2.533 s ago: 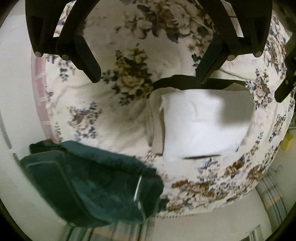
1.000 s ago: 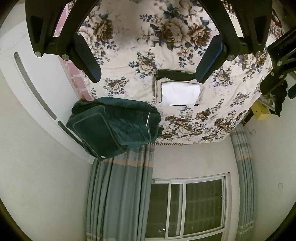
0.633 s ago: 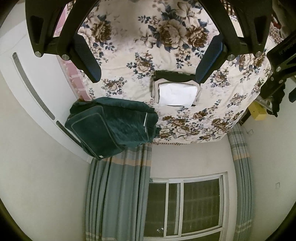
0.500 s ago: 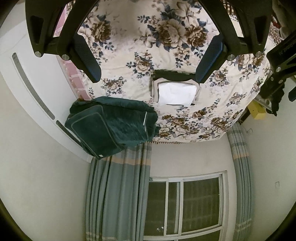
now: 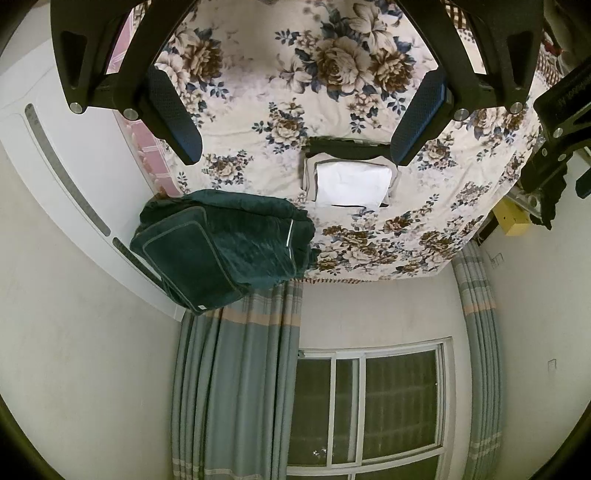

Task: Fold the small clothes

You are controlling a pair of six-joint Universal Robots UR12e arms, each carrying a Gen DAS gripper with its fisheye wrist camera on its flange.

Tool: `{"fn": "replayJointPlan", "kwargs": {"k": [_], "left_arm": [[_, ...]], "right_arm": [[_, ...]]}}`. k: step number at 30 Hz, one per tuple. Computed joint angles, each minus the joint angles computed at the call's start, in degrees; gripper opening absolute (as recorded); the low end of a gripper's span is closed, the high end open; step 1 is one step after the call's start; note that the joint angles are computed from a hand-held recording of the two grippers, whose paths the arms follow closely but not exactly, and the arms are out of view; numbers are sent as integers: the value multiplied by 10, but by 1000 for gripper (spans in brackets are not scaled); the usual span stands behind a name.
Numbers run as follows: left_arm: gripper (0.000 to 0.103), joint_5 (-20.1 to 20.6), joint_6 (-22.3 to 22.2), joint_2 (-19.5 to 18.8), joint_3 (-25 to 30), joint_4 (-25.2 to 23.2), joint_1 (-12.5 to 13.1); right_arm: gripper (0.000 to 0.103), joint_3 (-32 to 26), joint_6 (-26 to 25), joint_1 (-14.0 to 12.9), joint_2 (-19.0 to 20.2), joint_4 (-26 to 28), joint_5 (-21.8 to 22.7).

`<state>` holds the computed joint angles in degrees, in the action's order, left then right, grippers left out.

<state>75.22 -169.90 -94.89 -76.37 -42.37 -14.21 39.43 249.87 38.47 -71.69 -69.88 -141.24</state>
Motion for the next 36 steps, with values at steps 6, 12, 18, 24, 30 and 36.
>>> {"fn": "replayJointPlan", "kwargs": {"k": [6,12,18,24,30,36], "left_arm": [[103,0,-1,3,-3,3,0],[103,3,-3,2,0,3,-3],[103,3,-3,1,1,4,-3],[103,1,-4,2,0,3,-2],[103,2,-4,2,-1,6,-2],[103,3,-4,4,-3,5,-2]], "right_arm": [[103,-17,-8,0,8,3,1],[103,-25,-6,0,13,6,-2],[103,-35,-8,0,19,6,-3],[103,-40,-9,0,24,4,-3],[103,-40,-7,0,25,3,-4],[103,-41,2,2,25,9,-5]]}}
